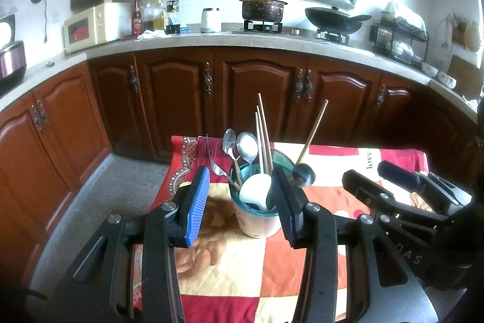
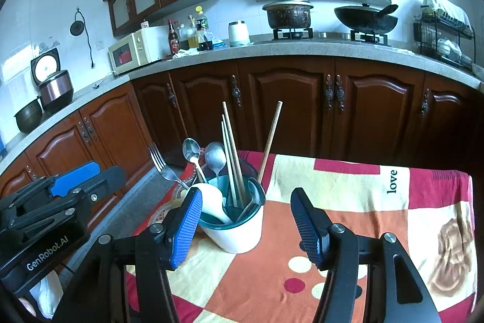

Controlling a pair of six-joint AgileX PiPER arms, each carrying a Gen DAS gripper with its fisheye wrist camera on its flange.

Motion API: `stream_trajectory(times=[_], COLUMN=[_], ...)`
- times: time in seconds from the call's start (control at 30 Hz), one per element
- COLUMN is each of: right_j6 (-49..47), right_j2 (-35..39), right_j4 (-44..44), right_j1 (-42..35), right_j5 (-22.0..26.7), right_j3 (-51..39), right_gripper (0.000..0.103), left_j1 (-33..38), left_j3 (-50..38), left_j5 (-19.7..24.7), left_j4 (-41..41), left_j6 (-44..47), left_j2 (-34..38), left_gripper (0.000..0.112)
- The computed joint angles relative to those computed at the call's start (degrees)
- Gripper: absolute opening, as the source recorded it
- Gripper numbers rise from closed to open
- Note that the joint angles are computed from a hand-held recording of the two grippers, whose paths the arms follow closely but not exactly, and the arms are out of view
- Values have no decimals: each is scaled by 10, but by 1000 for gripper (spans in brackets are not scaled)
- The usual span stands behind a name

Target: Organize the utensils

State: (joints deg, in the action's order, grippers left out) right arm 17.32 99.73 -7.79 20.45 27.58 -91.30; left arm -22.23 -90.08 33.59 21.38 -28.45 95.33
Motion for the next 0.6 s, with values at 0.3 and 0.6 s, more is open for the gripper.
stream_trajectory(times=[0.3, 0.6], right_j6=[-6, -8], right_j2=[0, 2], right_j4=[5, 6], right_j1=[0, 0], right_j5=[4, 5], right_j3=[0, -1], right_gripper=[59, 59], left_j1=[0, -3], left_j3=[0, 2], left_j5=[0, 1], left_j4=[10, 19], left_j6=[-11, -19], left_j2=[2, 1], left_gripper=[42, 42])
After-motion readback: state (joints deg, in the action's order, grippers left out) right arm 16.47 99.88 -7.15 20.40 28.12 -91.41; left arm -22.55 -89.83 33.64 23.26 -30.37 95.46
